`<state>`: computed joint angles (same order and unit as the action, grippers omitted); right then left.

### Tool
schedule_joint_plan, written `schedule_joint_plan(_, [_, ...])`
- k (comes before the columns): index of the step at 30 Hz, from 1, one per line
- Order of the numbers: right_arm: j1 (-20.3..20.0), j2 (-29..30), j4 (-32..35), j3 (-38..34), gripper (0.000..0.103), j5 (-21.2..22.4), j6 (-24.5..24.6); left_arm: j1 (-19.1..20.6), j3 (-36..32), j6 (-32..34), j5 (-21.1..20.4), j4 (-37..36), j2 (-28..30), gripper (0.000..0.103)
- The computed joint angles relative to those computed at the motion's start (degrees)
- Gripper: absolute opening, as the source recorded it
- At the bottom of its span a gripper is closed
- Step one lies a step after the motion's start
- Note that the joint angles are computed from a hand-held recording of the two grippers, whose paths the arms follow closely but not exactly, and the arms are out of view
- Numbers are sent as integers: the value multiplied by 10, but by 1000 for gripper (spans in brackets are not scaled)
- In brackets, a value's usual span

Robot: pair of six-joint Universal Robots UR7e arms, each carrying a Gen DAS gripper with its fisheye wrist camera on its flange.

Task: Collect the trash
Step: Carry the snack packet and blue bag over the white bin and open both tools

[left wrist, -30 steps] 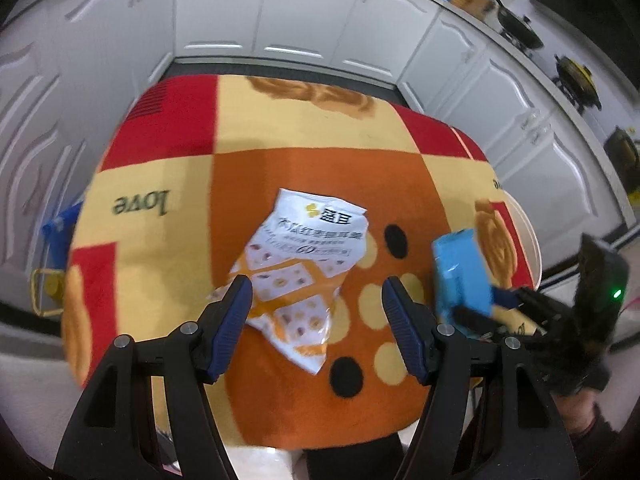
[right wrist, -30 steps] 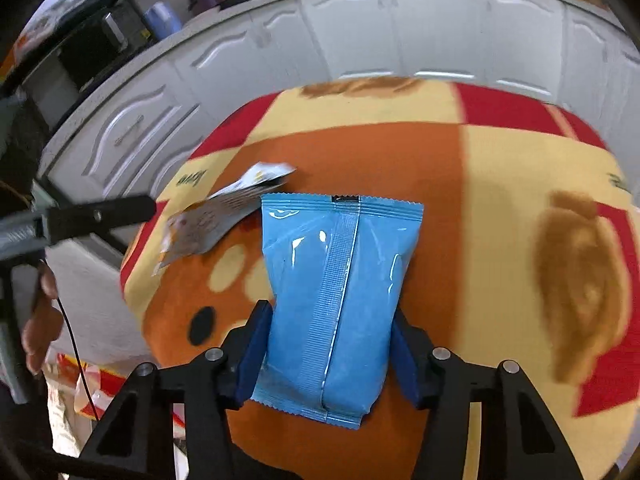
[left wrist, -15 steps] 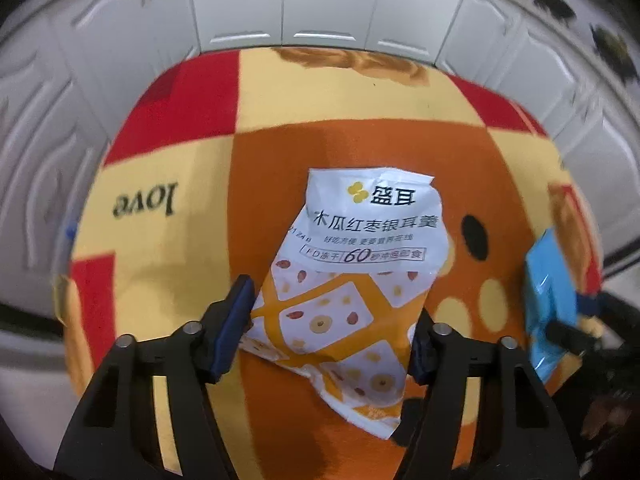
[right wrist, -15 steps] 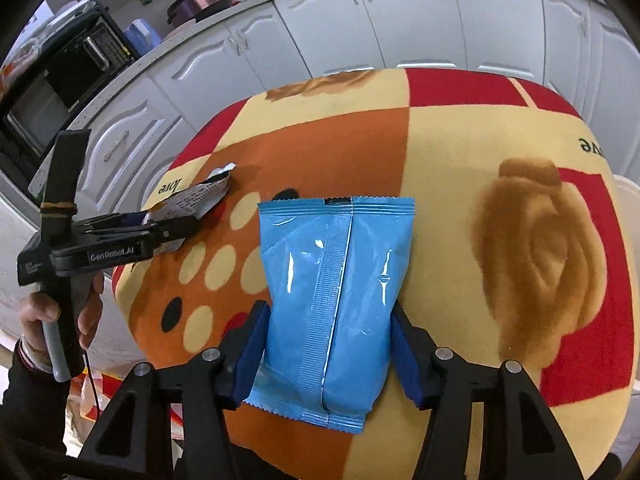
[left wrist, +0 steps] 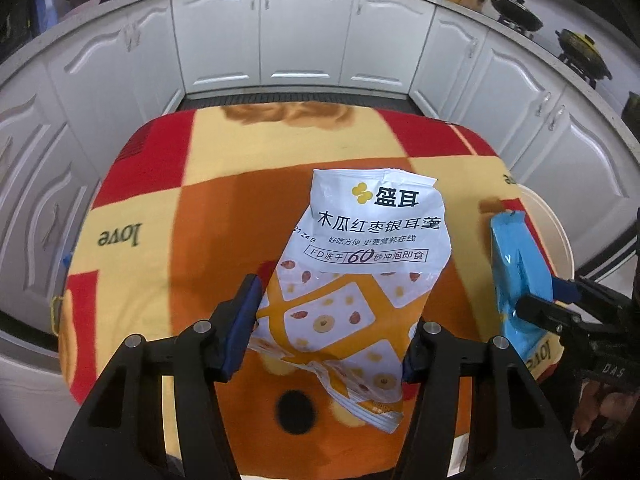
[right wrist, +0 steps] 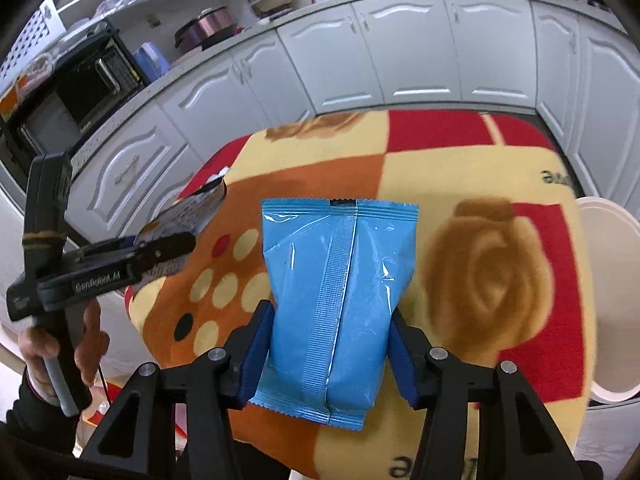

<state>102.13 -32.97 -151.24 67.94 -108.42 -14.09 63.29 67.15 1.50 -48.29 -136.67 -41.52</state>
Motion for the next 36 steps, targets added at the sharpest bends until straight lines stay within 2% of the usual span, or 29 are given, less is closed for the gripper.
schedule_joint_plan(14, [-23, -57, -64, 56, 52, -26, 5, -38, -31, 1, -14, -14, 59, 56])
schedule_joint_plan(27, [-60, -110, -99, 100, 52, -54, 34, -61, -117, 8, -50, 30, 137, 56])
schedule_joint_plan(36, [-83, -130, -112, 114, 52, -65, 50, -70, -200, 1, -73, 83, 201, 56])
